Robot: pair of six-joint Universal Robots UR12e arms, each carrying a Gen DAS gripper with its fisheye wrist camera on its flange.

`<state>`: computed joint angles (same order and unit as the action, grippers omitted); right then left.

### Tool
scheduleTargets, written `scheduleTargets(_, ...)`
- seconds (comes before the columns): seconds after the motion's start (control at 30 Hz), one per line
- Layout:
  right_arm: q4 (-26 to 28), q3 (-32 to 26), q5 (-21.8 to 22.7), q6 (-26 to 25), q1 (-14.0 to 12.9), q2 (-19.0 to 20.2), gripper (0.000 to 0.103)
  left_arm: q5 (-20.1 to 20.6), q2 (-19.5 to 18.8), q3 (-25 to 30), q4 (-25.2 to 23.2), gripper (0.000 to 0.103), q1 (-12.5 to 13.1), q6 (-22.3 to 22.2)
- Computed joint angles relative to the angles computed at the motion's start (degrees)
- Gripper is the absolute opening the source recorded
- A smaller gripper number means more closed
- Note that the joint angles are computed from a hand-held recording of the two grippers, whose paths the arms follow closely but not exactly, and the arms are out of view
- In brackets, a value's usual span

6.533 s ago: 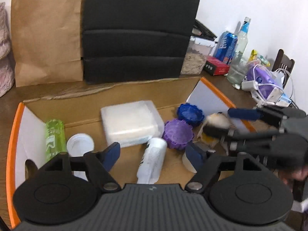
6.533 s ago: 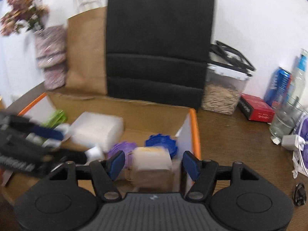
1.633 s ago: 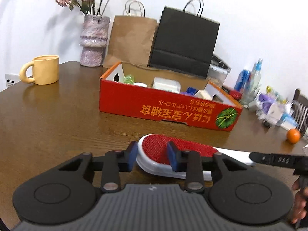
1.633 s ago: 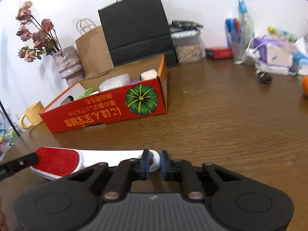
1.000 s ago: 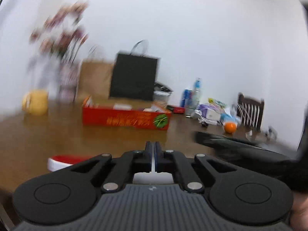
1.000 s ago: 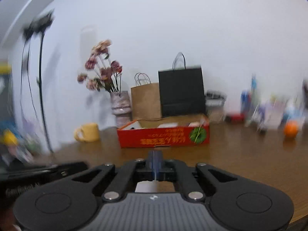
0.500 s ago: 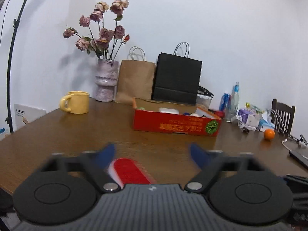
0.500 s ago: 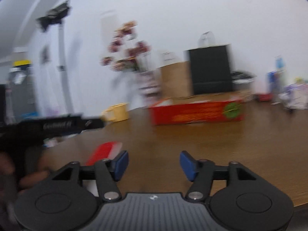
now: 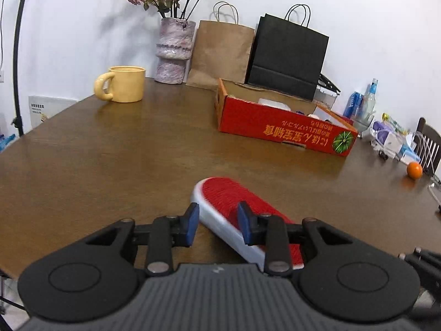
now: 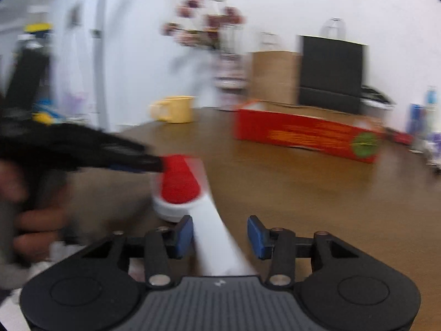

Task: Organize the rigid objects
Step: 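Grasp the lint brush body with the left tool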

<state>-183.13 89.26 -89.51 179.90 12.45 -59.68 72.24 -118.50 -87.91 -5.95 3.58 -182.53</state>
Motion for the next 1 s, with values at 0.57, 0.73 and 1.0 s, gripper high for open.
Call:
scheduleTargets(0.57,8.42,-7.18,-0.42,14.04,-6.45,2.15,0.036,-1.36,-3.62,6.14,-1.88,0.051,-1.19,-0.64)
scheduleTargets(0.73,10.51,-5.83,1.4,17.18,-6.78,1.54,0.035,-3.15,-5.56,9.39,-5.89,0.05,-1.05,0.8)
scheduleTargets(1.0,7.96,-6.3,2.75,20.44,-7.62,2.92,0.013,-7.79,-5.01,7.63,-4.56,0.05,-0.08,0.96)
